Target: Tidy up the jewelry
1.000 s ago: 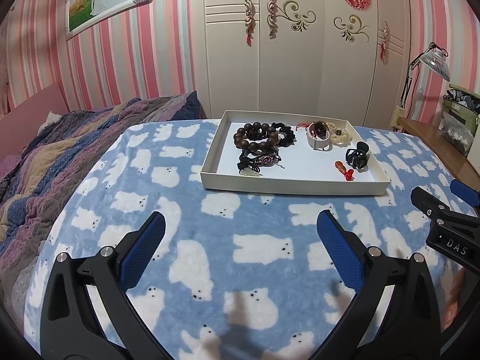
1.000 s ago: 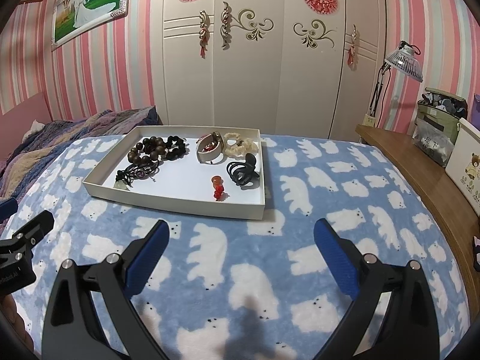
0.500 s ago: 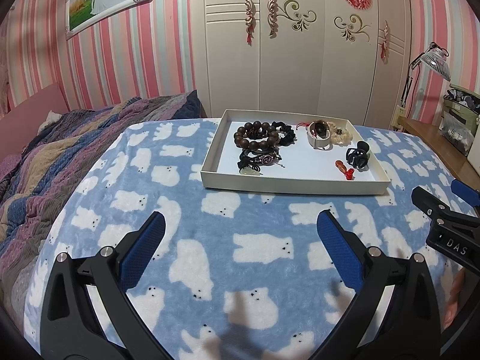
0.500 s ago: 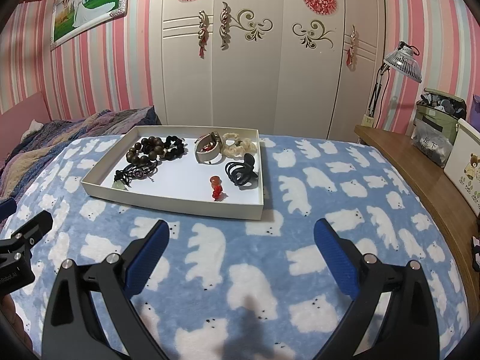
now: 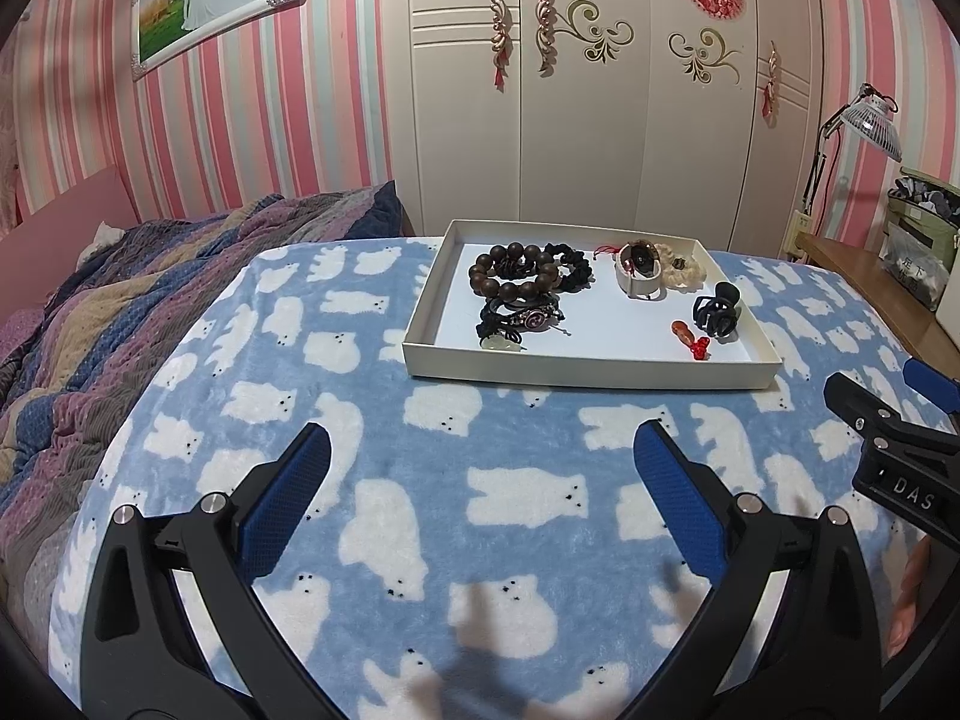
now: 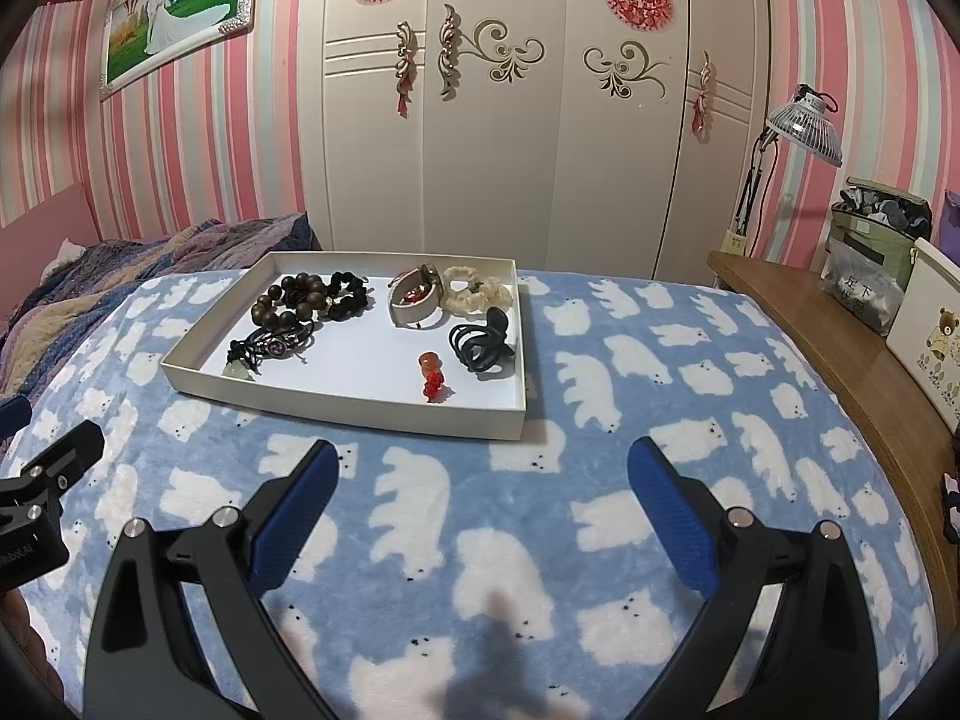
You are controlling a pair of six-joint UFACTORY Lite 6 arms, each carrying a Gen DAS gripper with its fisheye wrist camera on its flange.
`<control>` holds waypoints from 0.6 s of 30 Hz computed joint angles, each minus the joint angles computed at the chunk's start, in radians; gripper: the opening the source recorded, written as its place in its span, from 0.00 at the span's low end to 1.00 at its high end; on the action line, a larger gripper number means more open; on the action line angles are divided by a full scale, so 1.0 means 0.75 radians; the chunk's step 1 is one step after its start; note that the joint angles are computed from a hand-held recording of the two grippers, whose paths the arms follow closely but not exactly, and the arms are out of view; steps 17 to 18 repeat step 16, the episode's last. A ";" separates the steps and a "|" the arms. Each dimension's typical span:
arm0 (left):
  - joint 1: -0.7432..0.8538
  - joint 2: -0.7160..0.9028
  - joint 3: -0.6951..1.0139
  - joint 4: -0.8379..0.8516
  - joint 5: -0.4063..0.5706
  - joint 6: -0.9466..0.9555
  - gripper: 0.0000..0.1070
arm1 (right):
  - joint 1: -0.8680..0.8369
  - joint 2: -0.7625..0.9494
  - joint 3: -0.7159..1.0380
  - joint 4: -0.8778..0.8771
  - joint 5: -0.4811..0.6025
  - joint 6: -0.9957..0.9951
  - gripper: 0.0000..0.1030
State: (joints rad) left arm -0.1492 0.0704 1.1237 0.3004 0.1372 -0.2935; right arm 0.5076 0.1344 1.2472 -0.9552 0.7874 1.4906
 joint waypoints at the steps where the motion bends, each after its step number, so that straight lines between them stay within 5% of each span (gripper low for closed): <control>1: 0.001 0.000 -0.001 -0.005 0.000 0.006 0.93 | -0.001 0.001 0.001 0.000 0.000 -0.001 0.94; 18: -0.003 0.027 0.023 0.125 0.022 -0.115 0.93 | -0.002 -0.002 -0.003 0.001 -0.002 -0.002 0.94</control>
